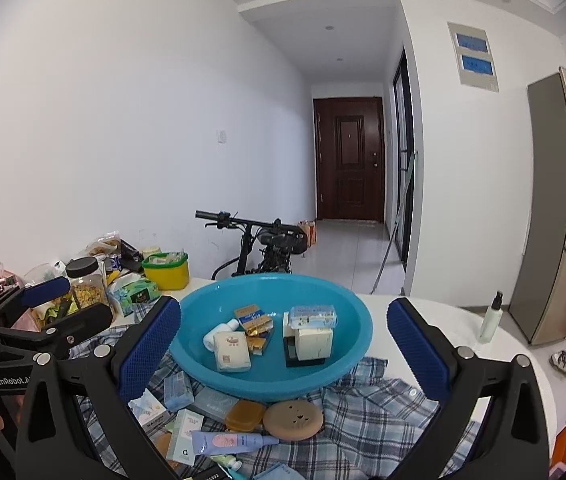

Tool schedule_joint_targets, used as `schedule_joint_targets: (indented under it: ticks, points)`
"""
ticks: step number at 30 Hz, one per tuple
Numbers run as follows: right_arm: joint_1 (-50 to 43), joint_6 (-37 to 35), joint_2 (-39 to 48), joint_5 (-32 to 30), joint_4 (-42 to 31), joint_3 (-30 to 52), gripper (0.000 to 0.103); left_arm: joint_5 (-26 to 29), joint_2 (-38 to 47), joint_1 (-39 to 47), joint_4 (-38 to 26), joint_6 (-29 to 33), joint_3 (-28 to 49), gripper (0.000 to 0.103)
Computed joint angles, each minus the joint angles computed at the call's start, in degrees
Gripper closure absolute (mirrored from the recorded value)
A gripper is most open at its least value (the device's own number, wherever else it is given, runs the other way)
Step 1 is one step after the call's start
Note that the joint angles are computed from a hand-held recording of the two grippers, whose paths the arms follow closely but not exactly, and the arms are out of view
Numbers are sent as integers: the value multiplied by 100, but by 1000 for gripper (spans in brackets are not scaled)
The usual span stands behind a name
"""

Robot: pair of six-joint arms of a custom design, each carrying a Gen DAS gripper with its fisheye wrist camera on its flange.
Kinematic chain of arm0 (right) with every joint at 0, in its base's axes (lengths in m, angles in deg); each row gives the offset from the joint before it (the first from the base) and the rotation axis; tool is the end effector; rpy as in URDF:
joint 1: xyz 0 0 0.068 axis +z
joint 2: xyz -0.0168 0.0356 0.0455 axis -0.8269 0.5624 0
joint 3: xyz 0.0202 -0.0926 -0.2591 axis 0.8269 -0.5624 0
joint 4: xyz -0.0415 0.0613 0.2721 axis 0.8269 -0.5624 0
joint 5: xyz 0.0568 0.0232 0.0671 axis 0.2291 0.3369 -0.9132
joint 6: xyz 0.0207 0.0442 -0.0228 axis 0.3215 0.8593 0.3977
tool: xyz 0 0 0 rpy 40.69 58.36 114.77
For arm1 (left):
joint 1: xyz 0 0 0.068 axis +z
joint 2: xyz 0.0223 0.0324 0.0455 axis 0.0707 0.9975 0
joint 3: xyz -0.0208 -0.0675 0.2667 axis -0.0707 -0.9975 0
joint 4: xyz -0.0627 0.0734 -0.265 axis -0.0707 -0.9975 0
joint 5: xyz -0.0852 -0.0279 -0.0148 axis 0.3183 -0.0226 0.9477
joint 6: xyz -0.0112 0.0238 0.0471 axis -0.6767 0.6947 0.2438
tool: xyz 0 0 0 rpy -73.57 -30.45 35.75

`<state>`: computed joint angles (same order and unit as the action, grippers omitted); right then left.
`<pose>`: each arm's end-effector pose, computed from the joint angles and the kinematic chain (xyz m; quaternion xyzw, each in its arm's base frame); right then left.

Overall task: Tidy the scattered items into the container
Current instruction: 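Lower both grippers toward the items lying on the plaid shirt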

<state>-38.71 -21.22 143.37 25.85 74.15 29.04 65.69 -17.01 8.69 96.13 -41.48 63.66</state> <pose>0.2498 0.0681 0.1931 -0.0059 0.7970 0.0298 0.6032 0.2760 0.0070 0.2146 0.1247 0.8075 -0.1375 0.5599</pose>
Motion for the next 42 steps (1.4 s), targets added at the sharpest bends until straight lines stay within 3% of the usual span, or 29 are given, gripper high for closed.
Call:
schedule_joint_targets:
  ticks: [13,19,42]
  points:
    - [-327,370,910,-471,5,-20,0,-277,940,-123,193,160,-89,0]
    - [-129,212,1387,93,229,-59,0,-395,1554,-115,200,314,19,0]
    - [-373,616,2512,-397,377,-162,0,-745,2856,-213,327,685,-110,0]
